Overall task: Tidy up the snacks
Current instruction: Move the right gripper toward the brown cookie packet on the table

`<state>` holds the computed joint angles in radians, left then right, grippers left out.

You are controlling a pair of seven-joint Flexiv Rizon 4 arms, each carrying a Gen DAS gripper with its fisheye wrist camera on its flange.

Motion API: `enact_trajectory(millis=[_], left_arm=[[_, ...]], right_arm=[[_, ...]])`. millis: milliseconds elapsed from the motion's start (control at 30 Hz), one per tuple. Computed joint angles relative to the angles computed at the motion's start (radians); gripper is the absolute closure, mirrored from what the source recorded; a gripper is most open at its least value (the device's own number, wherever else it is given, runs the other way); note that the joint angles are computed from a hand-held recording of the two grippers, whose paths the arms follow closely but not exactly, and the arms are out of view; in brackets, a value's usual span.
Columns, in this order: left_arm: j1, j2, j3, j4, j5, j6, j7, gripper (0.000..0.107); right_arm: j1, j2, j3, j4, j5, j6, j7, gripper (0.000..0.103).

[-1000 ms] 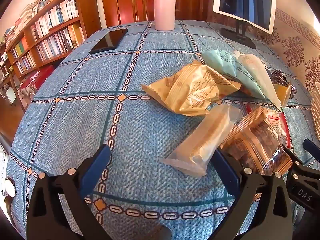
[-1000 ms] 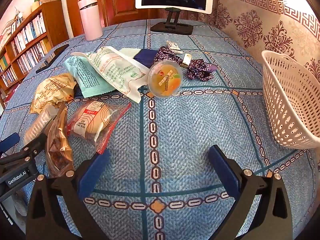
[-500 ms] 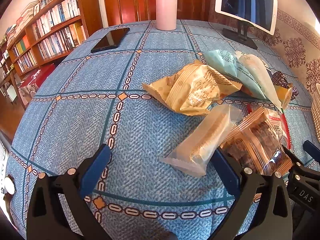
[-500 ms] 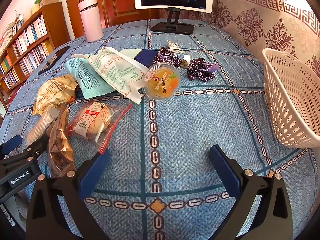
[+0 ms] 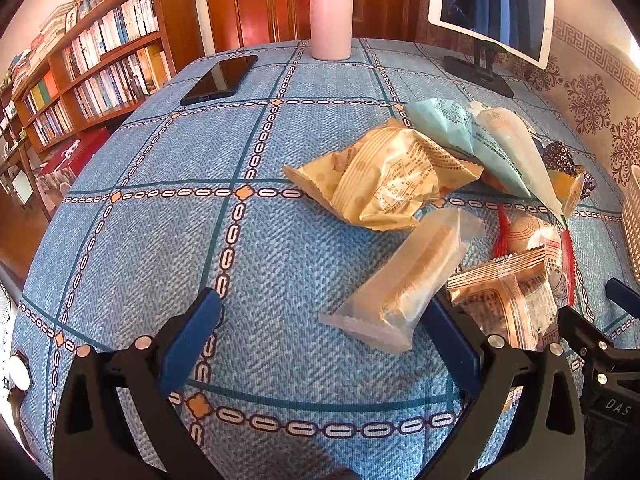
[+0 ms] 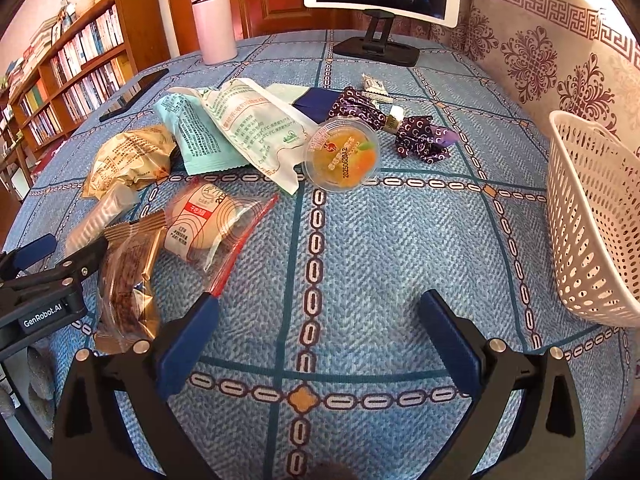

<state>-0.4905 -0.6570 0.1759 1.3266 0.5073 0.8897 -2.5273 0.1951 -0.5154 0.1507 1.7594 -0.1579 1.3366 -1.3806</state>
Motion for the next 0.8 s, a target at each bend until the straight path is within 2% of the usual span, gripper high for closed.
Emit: enact_trajectory(millis=[800], left_arm=[[0.001,-0.002,-0.002,-0.005,-0.001,-0.007,0.002,0.006]], right_arm=[[0.005,0.001,-0.006,0.003,-0.007,0.0,0.007,0.005]])
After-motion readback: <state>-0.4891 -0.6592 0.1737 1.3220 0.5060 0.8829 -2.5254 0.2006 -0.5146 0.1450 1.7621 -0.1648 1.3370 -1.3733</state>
